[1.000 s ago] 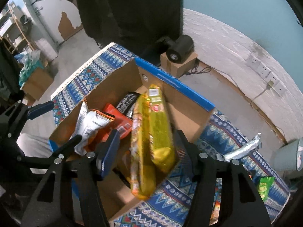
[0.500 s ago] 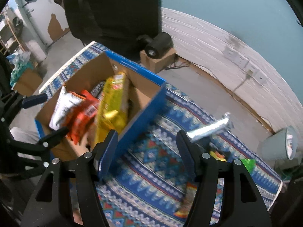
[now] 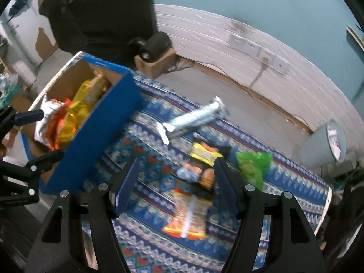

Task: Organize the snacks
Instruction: 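Move both tools back over the remaining snacks on the cloth, then grasp the green pea snack bag with the right tool while the left tool grasps the striped cracker bag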

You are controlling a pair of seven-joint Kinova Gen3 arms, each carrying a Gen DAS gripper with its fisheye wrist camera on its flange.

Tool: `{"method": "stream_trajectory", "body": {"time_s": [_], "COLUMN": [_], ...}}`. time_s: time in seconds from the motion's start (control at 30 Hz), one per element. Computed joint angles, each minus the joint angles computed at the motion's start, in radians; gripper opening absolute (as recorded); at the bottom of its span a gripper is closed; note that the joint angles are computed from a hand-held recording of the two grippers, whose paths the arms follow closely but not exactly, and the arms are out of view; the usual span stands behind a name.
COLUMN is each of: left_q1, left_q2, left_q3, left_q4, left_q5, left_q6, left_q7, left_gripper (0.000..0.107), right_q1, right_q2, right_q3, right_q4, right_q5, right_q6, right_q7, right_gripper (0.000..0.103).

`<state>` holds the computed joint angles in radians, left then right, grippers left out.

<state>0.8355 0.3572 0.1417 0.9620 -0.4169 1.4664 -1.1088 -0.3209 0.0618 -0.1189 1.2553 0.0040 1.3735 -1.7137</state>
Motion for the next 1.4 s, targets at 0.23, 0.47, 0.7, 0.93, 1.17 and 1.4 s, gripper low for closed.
{"method": "stream_trajectory", "body": {"time_s": [0.23, 0.47, 0.7, 0.93, 1.17, 1.4], "left_q1": [0.059, 0.095, 0.100, 0.089, 0.078, 0.074], "left_q2": [0.087, 0.178, 0.269, 0.358, 0.421, 0.451], "left_q3": [-0.010, -0.047, -0.081, -0.104, -0.116, -0.122], "left_q4": [-0.124, -0.249, -0.349, -0.434, -0.493, -0.538], "left_q5": [-0.010, 0.021, 0.064, 0.113, 0.161, 0.193], "left_q6": [0.049, 0.087, 0.114, 0.133, 0.160, 0.186], "left_q7": [-0.044, -0.089, -0.116, -0.142, -0.157, -0.153], "left_gripper": [0.079, 0.079, 0.079, 0.079, 0.079, 0.079], "right_q1": [0.074, 0.142, 0.192, 0.216, 0.218, 0.191], "right_q2": [-0.060, -0.078, -0.051, 0.010, 0.060, 0.079], "right_q3": [0.041, 0.071, 0.092, 0.096, 0.093, 0.087], "right_q4": [0.090, 0.142, 0.172, 0.227, 0.273, 0.304], "right_q5": [-0.031, -0.052, -0.076, -0.071, -0.049, 0.010], "right_q6": [-0.021, -0.042, -0.065, -0.117, -0.161, -0.203], "right_q7": [0.048, 0.082, 0.109, 0.130, 0.146, 0.105], "right_gripper": [0.068, 0.074, 0.076, 0.077, 0.077, 0.077]}}
